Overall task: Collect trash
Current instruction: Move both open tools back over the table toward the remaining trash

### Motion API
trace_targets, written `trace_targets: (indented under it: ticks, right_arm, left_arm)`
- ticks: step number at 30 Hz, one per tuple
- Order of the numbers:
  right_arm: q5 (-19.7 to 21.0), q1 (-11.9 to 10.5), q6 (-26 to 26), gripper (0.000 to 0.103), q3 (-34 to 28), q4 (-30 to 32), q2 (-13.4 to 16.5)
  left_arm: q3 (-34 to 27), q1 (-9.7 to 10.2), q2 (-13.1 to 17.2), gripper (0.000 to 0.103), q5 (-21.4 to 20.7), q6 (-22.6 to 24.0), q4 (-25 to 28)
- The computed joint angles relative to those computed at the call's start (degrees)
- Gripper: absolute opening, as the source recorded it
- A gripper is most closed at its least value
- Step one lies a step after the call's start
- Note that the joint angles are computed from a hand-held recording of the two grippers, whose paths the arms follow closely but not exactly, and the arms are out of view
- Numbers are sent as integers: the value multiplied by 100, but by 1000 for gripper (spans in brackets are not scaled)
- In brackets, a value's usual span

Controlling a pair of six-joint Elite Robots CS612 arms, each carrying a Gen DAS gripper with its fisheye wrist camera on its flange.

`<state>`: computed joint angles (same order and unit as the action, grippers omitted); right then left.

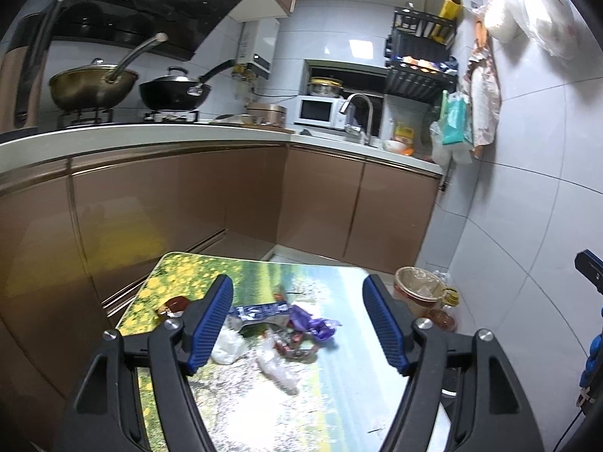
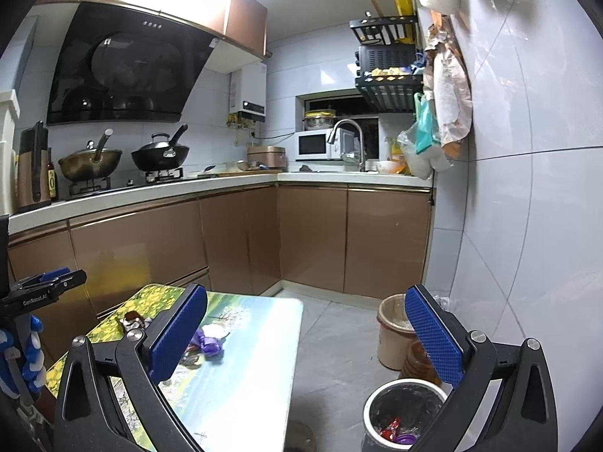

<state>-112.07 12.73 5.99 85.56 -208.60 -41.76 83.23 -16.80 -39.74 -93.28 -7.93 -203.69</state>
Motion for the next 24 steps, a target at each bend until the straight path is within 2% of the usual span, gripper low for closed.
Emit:
trace_targets:
  ticks: [12,17,24]
  right_arm:
    - [469,-72,247,103,-160,337,182]
    - [705,-101,269,103,-356,587,301]
    - [1215,-125,152,102,-778,1144,540]
  left_arm:
    - [238,195,9,69,703,-64,-54]
    - [156,294,106,69,699,-157,175]
    - [-183,356,365,69,488,-158,787]
